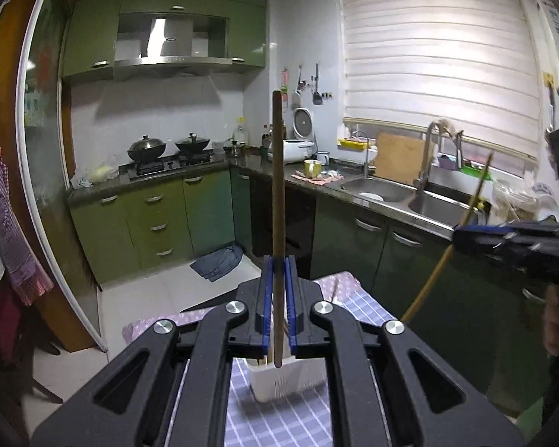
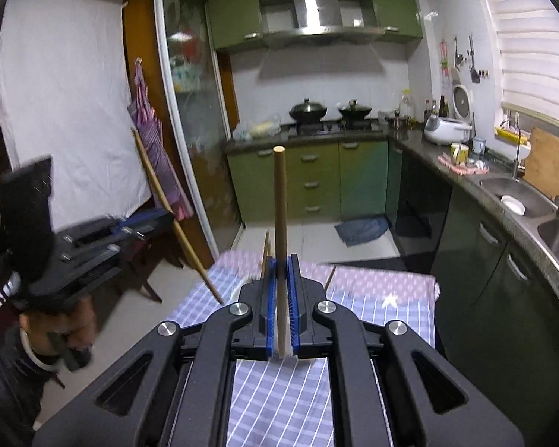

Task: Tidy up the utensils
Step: 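Lower both chopsticks into the holder and open both tools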

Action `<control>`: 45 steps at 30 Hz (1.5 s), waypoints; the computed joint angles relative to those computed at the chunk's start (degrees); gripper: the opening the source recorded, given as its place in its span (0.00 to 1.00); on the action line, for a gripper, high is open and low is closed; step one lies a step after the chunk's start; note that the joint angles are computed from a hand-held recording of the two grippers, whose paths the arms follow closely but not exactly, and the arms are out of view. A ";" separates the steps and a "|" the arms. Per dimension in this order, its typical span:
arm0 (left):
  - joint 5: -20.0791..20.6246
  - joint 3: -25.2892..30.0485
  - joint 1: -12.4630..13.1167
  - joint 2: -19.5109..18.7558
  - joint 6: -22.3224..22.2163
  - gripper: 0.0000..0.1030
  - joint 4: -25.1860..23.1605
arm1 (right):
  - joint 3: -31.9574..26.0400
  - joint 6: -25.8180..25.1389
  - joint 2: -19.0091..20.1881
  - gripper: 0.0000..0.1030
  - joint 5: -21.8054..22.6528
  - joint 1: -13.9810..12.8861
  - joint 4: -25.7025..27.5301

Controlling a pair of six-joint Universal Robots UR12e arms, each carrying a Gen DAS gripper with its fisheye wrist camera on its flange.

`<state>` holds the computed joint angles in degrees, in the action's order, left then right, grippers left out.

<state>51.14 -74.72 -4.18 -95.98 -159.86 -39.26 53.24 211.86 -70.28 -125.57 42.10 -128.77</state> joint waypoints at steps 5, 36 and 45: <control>4.13 0.16 -2.12 -2.56 -1.10 0.06 3.58 | -2.31 -0.93 1.16 0.07 0.76 -2.12 -1.33; -0.32 -20.12 6.00 10.46 -5.10 0.64 17.27 | 2.58 3.41 4.23 0.07 10.87 -7.37 1.11; -2.00 -23.53 8.21 13.14 -7.93 0.77 17.66 | 7.18 2.90 2.39 0.27 1.27 -2.90 -2.09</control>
<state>49.14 -98.25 4.03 -82.83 -167.79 -21.60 60.42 214.76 -67.89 -124.31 39.21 -130.86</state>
